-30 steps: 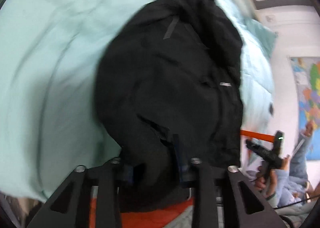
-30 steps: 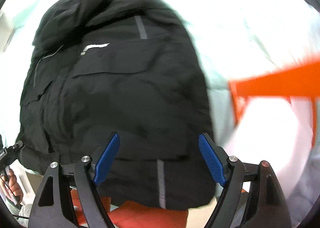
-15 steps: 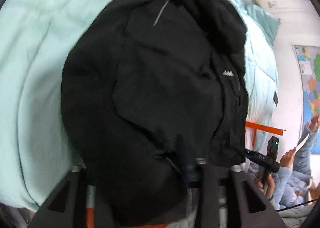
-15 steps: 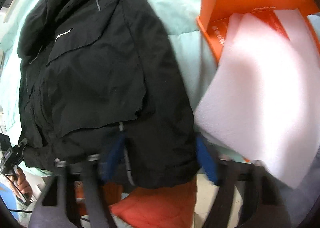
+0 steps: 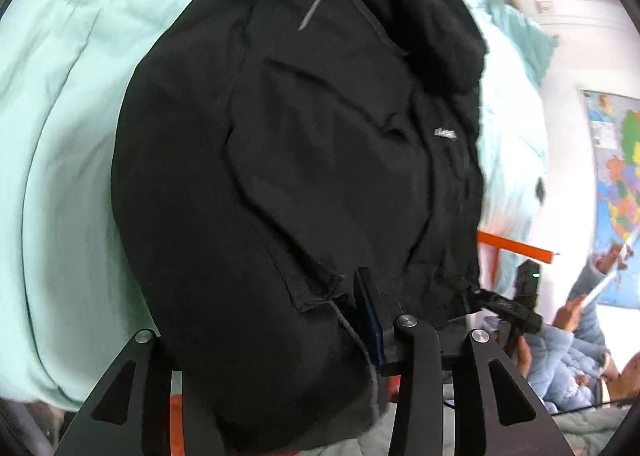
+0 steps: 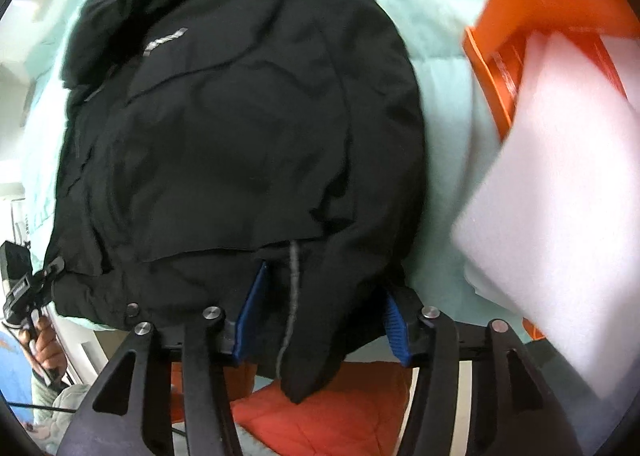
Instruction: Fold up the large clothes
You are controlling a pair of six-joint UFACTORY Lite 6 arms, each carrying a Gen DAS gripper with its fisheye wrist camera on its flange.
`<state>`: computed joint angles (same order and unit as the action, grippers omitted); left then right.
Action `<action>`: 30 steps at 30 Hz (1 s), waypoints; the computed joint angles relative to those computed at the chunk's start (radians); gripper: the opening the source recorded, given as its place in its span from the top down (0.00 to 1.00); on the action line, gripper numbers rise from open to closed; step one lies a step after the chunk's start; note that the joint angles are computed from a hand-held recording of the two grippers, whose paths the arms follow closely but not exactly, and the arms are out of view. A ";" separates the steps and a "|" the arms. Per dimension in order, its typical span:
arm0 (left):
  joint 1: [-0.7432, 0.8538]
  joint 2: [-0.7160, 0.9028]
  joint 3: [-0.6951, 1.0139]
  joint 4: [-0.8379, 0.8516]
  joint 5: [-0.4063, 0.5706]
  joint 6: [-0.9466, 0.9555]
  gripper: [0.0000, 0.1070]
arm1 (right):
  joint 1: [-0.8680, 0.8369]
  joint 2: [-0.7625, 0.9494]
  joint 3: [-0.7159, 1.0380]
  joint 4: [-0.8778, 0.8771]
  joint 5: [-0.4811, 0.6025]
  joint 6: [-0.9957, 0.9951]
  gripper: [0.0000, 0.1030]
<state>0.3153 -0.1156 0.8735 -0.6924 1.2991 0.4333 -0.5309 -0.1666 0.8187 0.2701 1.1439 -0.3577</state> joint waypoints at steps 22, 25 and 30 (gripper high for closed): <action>-0.044 0.035 0.168 -0.117 -0.028 -0.047 0.75 | 0.410 -0.031 0.255 -0.076 -0.027 0.155 0.82; -0.041 0.050 0.246 -0.154 -0.024 -0.060 0.78 | 0.466 0.062 0.408 -0.036 -0.044 0.199 0.84; 0.023 0.141 0.484 -0.233 -0.022 -0.104 0.79 | 0.453 0.256 0.749 0.014 0.001 0.182 0.84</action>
